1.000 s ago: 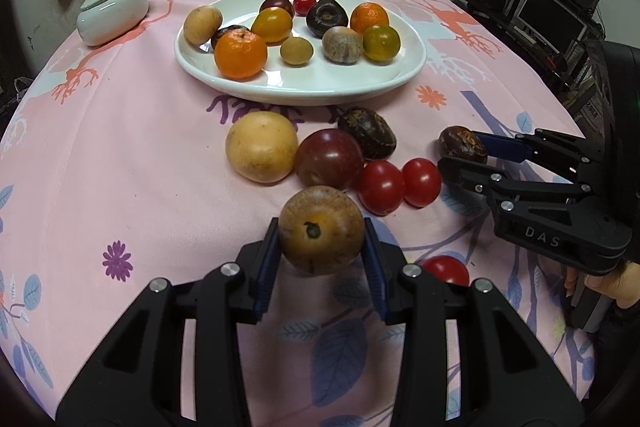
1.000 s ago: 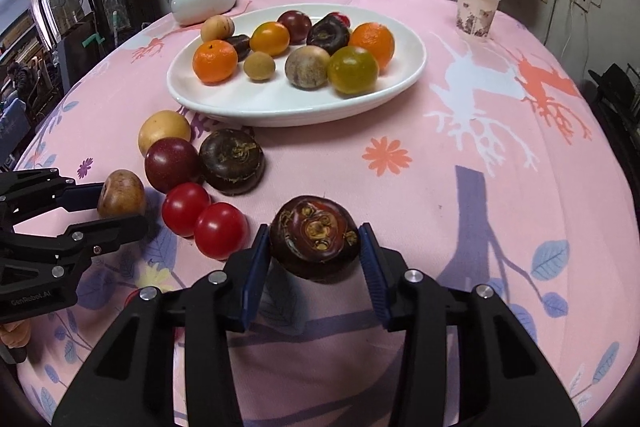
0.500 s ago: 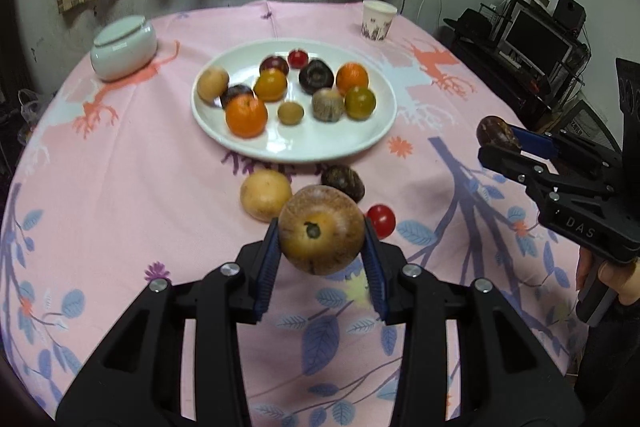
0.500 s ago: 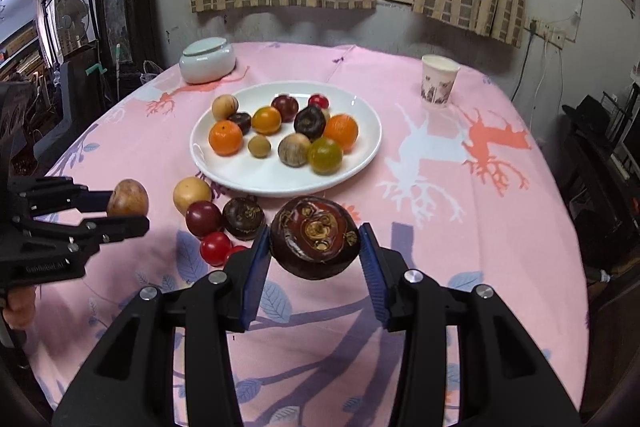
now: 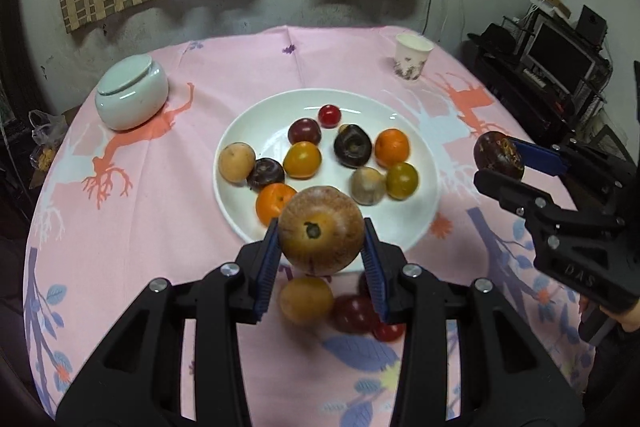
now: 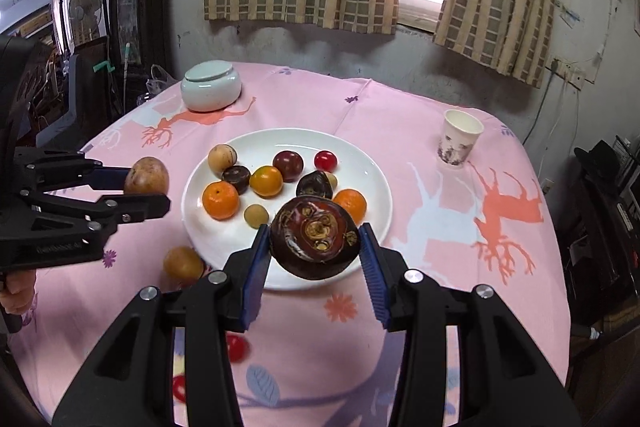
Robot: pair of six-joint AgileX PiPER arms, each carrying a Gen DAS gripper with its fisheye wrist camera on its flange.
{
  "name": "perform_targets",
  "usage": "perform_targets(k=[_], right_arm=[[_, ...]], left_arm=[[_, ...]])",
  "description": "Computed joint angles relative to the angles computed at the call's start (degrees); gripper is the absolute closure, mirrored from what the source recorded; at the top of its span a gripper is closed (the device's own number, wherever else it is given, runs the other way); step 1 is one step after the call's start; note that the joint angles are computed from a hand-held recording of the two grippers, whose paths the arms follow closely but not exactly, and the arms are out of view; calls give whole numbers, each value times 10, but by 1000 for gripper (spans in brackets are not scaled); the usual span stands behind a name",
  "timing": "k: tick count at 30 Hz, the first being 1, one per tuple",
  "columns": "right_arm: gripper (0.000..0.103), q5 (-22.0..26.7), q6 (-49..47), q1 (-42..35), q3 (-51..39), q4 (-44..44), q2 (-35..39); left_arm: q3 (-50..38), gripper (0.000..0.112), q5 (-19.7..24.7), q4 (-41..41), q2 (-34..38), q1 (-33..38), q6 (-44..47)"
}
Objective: Organize fruits
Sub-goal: 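Carry the brown fruit and mangosteen over the white plate and open both tools, then grasp a red cherry tomato with the right tool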
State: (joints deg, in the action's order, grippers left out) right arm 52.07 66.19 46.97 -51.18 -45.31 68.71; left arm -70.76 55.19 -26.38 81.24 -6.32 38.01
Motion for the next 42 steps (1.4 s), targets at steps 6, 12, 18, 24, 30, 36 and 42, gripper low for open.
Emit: perform_targets(k=[6,12,18,24,30,36,42], right_arm=[[58,-117,-62,-117,-36,33,116],[58,-164,-59,-161,-55,36,188],[45,-107,6,-114,-45,-41,171],[39,-76,31,-73,26,-25,66],[39,10,120,27,109,-13,-27],[37,96,220,151,140,-9,-74],[36,105,273,222,127,-4,-41]], left_arm=[[-61,73,-80,78,107,-69,-93],[-100,72,-88,105,161,-85,-135],[-71,43,-112,82,132,-75,-116],[-15,42,-78,38,64,-32,-55],[63,36,-51,-5,-22,33,8],[130,33,-26,-24,-76,79,49],[180,29,-8,-54,-103,120,74]])
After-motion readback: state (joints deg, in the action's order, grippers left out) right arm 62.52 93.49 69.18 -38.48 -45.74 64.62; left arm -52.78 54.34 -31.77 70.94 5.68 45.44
